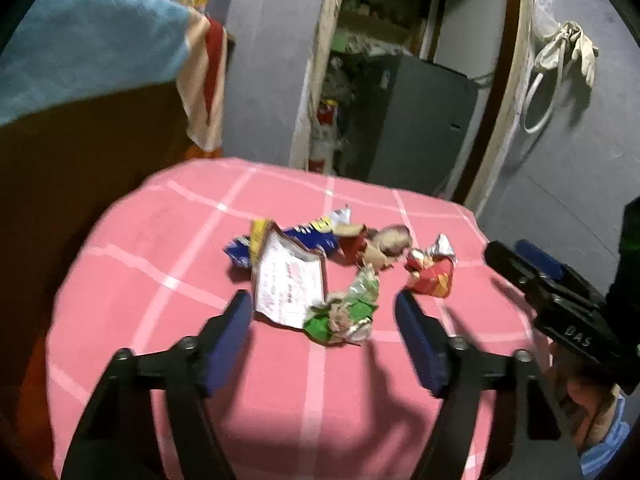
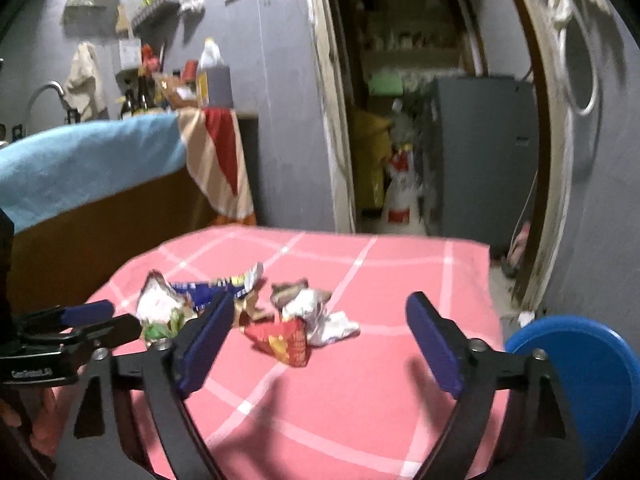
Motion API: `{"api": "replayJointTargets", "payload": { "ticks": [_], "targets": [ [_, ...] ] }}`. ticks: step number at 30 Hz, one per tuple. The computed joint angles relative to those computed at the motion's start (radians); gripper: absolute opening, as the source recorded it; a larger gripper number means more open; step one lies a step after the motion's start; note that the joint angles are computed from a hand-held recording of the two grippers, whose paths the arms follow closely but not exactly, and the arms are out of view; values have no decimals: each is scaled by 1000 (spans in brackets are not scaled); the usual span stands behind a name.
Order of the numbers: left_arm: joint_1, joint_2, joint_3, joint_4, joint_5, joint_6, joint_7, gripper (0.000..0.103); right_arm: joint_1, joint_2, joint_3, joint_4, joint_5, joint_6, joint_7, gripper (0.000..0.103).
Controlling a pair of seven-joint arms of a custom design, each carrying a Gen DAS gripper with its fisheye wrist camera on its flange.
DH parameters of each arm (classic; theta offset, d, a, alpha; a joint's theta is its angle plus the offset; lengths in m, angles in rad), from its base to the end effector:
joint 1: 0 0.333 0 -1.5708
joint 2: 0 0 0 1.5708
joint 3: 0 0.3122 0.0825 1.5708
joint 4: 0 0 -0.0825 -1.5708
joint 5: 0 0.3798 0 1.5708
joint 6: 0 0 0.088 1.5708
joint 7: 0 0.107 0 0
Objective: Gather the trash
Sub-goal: 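Grasp the green crumpled wrapper with the left gripper while the right grasps the red packet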
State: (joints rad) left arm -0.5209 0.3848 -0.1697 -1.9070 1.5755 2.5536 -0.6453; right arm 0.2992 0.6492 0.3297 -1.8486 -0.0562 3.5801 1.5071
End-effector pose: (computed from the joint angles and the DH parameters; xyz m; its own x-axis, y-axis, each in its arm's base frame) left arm 0.4865 -0.4114 0.3157 0.1544 -0.9670 0.2025 -0.5573 -0.2545 -0.7903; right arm 0.5733 0.3742 0.3246 0.5923 -0.7989 -0.1044 -0.4056 -0.1837 -0.8954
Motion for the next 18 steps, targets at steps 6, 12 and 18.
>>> {"api": "replayJointTargets", "payload": {
  "ticks": [6, 12, 18],
  "targets": [
    [30, 24, 9, 26, -11, 109, 12, 43, -69, 38, 87, 68, -44, -176, -28, 69],
    [29, 35, 21, 42, -60, 143, 64, 38, -55, 71, 100, 146, 11, -326, -115, 52],
    [18, 33, 32, 40, -85, 142, 80, 30, -44, 84, 102, 183, 79, -408, -184, 30]
  ]
}}
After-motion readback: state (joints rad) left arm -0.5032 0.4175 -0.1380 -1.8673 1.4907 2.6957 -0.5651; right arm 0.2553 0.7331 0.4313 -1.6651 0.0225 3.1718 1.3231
